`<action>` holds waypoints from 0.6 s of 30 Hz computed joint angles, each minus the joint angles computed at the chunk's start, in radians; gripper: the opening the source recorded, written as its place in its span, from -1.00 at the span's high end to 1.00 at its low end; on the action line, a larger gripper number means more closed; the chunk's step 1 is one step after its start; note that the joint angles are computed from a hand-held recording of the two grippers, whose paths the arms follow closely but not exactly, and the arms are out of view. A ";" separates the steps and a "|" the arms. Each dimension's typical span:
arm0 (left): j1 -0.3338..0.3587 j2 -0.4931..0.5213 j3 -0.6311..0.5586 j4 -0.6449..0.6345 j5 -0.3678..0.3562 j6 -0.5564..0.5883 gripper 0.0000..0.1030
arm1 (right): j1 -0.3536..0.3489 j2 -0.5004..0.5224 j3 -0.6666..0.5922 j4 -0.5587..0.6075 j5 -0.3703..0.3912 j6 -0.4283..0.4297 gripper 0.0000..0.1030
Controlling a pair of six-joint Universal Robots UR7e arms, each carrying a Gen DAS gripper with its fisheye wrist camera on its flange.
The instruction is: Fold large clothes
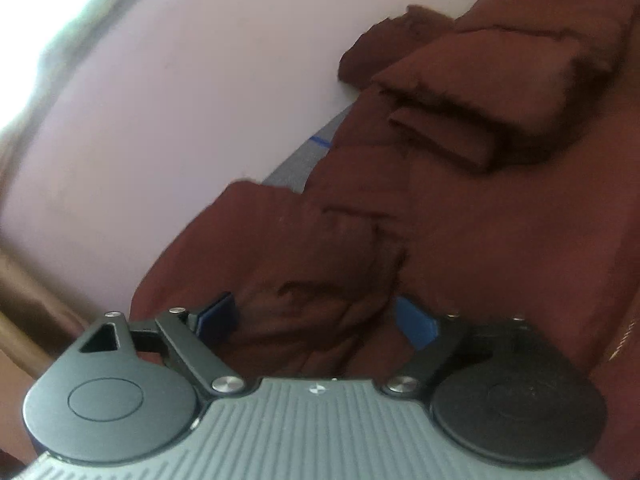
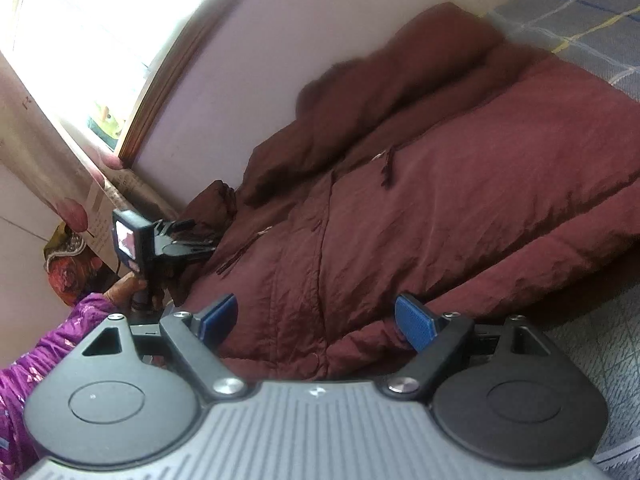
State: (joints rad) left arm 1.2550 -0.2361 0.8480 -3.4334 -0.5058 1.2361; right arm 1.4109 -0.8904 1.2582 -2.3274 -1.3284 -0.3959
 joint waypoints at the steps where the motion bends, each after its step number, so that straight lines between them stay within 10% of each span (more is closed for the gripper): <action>1: 0.003 -0.004 0.001 0.008 0.001 -0.012 -0.67 | -0.001 0.002 -0.003 0.003 0.004 0.001 -0.69; 4: 0.010 -0.011 -0.003 0.026 0.000 -0.054 0.05 | 0.004 0.005 0.002 0.003 0.007 0.000 -0.75; 9: 0.006 -0.079 0.082 0.087 -0.034 -0.302 0.71 | 0.013 -0.003 0.021 -0.007 -0.008 -0.032 -0.80; 18: -0.088 -0.011 0.036 -0.262 -0.006 -0.132 0.79 | 0.009 -0.005 0.025 -0.006 0.005 -0.023 -0.80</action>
